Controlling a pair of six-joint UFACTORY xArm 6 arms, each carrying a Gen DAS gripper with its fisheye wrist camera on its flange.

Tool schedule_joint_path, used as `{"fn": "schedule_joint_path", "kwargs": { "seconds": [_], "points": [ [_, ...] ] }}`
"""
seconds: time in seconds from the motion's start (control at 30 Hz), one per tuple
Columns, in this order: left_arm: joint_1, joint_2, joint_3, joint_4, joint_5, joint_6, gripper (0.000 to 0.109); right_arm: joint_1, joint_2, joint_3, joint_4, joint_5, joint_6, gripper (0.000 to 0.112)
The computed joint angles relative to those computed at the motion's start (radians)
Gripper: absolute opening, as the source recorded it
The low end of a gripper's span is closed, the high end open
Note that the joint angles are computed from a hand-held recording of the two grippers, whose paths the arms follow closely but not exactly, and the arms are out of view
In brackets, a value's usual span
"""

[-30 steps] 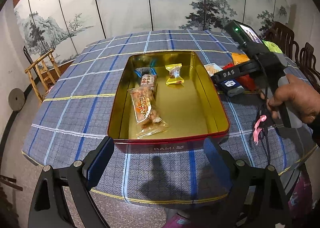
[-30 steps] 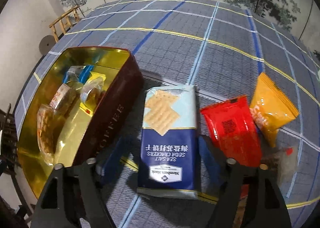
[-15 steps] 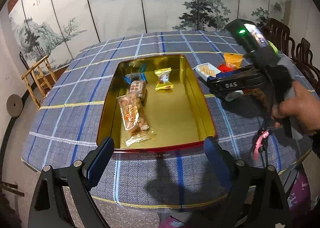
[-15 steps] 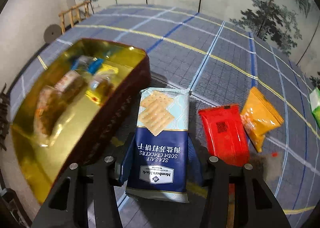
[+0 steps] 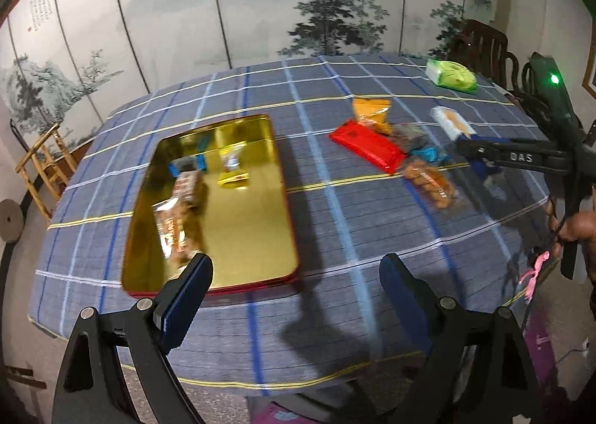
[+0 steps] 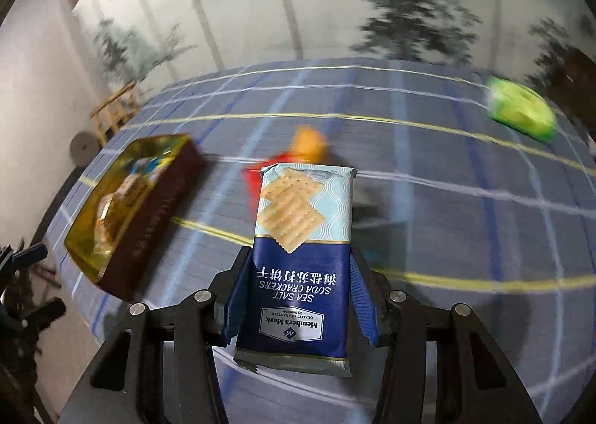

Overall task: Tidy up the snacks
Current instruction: 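Grasp the blue soda cracker pack with the right gripper and lift it, then grasp the clear orange-labelled peanut bag with the left gripper while the right holds the crackers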

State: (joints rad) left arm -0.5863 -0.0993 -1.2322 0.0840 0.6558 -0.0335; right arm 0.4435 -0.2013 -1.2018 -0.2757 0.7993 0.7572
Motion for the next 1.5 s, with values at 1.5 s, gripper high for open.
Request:
{"fn": "schedule_joint_path", "kwargs": {
  "seconds": [1.5],
  "points": [
    [-0.180, 0.867, -1.119, -0.155, 0.544, -0.131, 0.067, -0.343, -0.201, 0.372, 0.237, -0.272, -0.187, 0.051]
  ]
}}
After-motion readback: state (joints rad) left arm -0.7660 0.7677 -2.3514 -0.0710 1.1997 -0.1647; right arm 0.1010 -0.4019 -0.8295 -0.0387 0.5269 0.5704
